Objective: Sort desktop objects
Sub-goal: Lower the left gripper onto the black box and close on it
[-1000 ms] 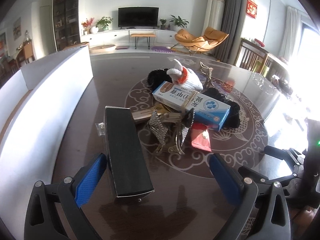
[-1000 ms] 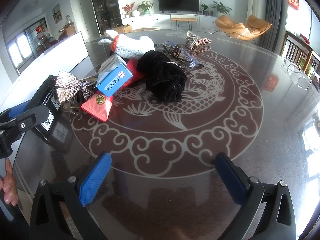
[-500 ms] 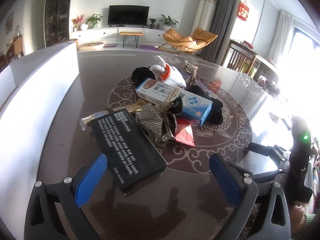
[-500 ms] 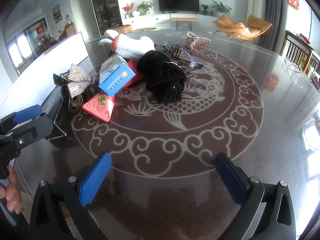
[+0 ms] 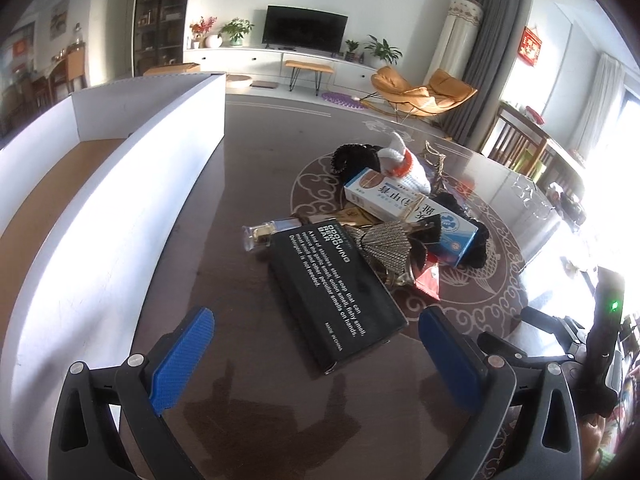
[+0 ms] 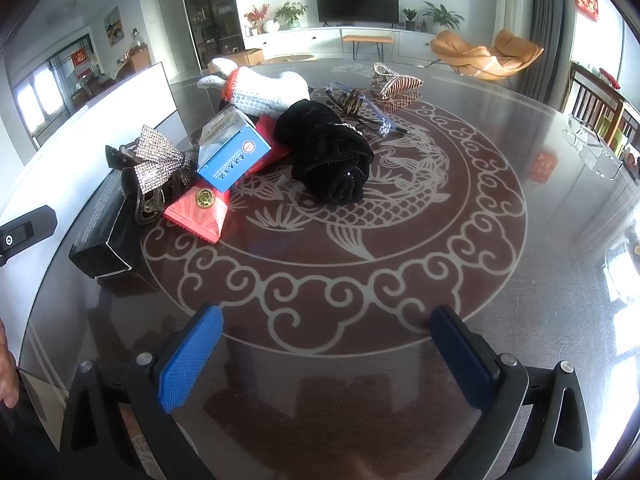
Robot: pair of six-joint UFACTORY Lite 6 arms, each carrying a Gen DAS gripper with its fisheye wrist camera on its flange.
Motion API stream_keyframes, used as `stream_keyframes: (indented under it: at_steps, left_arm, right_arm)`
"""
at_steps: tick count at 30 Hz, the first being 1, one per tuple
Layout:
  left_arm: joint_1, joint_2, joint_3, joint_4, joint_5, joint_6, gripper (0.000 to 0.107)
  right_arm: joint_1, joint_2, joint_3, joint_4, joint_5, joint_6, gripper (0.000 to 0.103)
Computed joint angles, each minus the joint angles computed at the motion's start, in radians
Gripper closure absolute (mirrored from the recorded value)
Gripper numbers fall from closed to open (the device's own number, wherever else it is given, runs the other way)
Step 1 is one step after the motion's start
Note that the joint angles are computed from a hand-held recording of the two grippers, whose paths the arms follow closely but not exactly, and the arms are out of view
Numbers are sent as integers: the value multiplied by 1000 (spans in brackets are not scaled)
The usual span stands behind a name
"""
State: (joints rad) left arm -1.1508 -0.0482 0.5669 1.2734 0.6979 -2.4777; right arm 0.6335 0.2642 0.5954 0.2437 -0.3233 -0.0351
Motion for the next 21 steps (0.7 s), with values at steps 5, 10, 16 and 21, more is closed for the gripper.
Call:
stream_keyframes:
  at_steps: [5, 10, 16, 21]
  left_arm:
    - [15, -6, -7, -32, -7, 22, 4]
    - [94, -71, -35, -30, -71, 35, 4]
    - [222, -16, 30, -45, -169, 113, 4]
    - [265, 168, 192, -83, -213, 222, 4]
  right_arm:
    - [0, 0, 0, 0, 1, -1, 0]
    - [-1, -1, -3, -6, -3, 7, 0]
    - [-1, -2, -3, -7, -2, 7, 0]
    - [-1, -1, -3, -6, -3, 6, 0]
